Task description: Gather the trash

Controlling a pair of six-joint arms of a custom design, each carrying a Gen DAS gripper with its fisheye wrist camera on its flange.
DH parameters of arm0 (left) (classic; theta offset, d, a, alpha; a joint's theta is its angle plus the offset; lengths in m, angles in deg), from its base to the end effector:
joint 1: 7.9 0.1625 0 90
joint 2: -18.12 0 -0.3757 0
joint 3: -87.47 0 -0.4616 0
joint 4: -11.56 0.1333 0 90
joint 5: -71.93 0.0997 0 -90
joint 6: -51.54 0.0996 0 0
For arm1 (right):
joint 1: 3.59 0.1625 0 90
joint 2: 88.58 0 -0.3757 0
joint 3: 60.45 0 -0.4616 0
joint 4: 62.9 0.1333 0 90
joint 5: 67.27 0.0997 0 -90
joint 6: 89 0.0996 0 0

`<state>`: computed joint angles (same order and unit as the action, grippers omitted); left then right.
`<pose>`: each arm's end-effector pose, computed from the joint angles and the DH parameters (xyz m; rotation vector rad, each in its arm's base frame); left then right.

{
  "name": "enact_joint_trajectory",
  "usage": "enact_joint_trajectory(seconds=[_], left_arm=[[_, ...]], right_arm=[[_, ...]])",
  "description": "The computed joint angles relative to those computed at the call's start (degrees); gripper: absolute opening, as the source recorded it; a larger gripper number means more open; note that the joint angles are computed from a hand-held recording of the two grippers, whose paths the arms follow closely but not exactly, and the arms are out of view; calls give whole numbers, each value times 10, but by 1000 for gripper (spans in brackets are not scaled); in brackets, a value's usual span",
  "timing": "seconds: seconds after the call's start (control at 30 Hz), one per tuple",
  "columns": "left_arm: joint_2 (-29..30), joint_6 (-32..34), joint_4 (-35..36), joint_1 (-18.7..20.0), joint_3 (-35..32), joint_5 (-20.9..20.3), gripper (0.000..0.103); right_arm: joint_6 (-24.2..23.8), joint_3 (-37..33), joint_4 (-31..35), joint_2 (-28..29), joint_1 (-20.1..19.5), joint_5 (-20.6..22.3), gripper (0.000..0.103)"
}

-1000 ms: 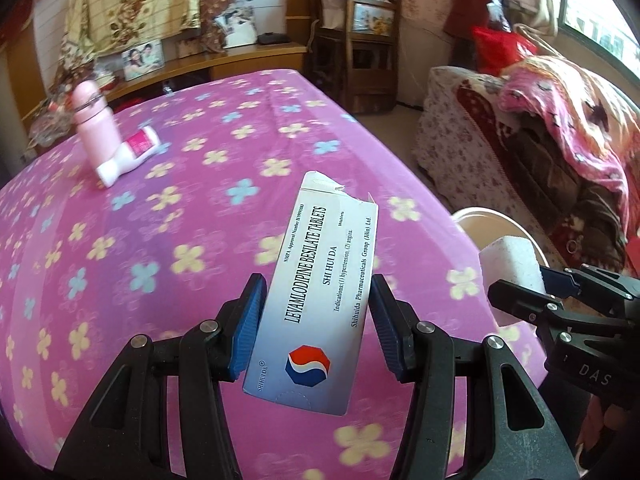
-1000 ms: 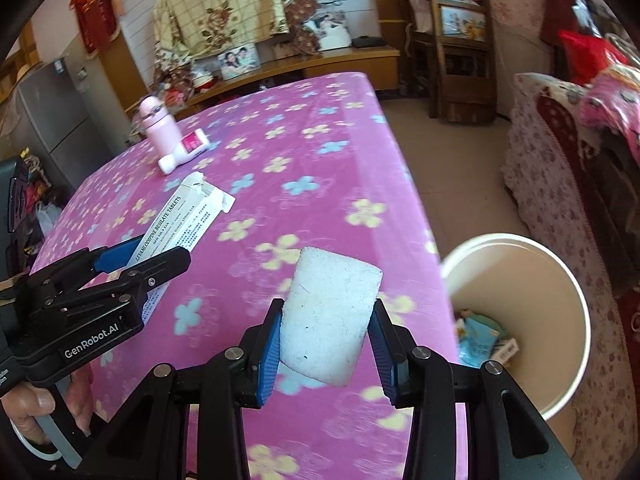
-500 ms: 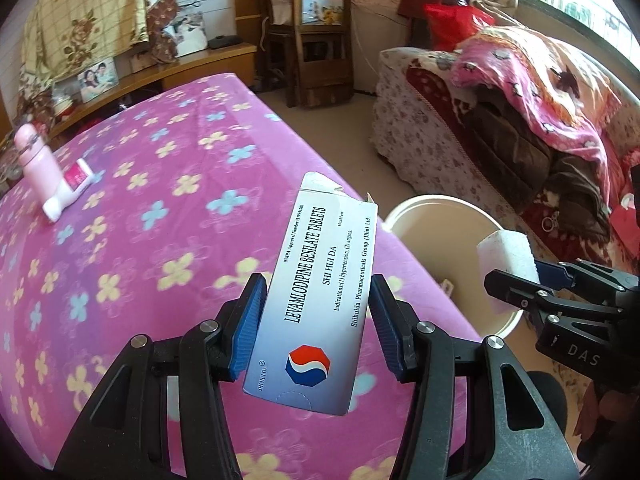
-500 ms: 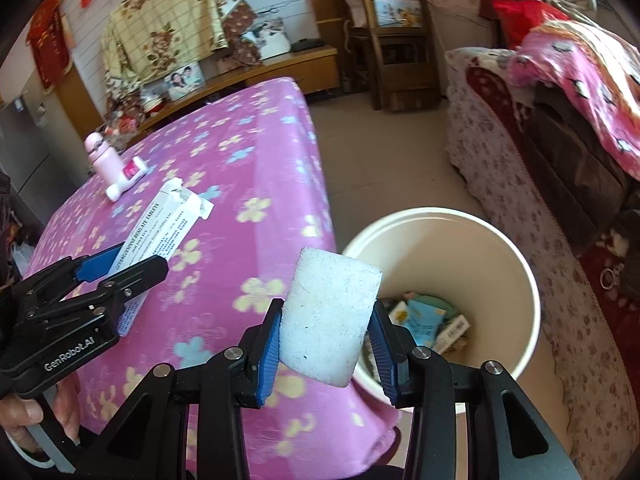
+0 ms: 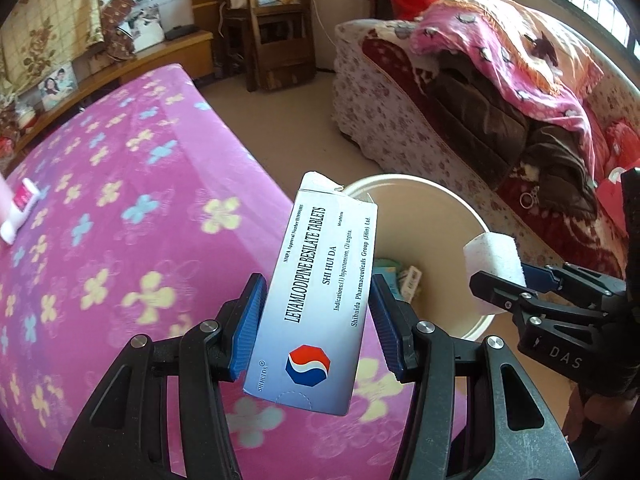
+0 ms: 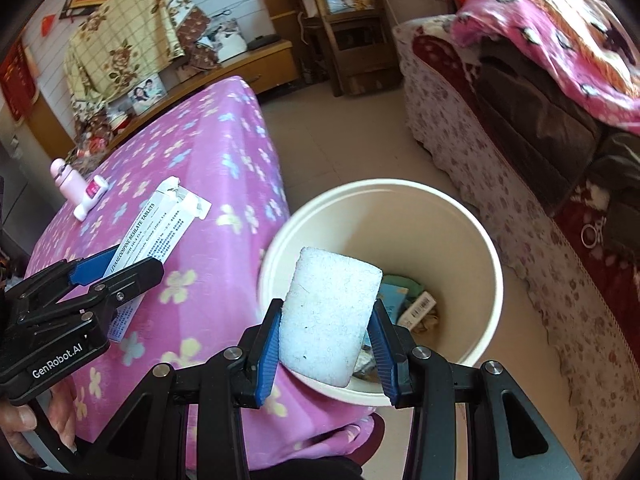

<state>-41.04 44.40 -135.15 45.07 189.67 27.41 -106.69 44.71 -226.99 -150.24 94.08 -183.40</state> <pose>-0.2243 -0.6366 0.1257 0.5053 2.3631 -0.6484 0.1747 -0.6268 0.1492 0.4053 -2.5451 0.6486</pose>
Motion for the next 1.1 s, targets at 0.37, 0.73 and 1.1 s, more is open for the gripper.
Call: enact_joint_trajectory(seconds=[0.37,0.73,1.1], left_arm=[[54,-3,20,11,-52,-64,51],[67,-12,9,23,-68,-125,57],[50,3,-38,12,-37,-88,65]], right_arm=[[16,-2,7,-3,-33,3,40],[34,-7,11,-1,-49,-5,52],[41,2,14,-8,-47,0,52]])
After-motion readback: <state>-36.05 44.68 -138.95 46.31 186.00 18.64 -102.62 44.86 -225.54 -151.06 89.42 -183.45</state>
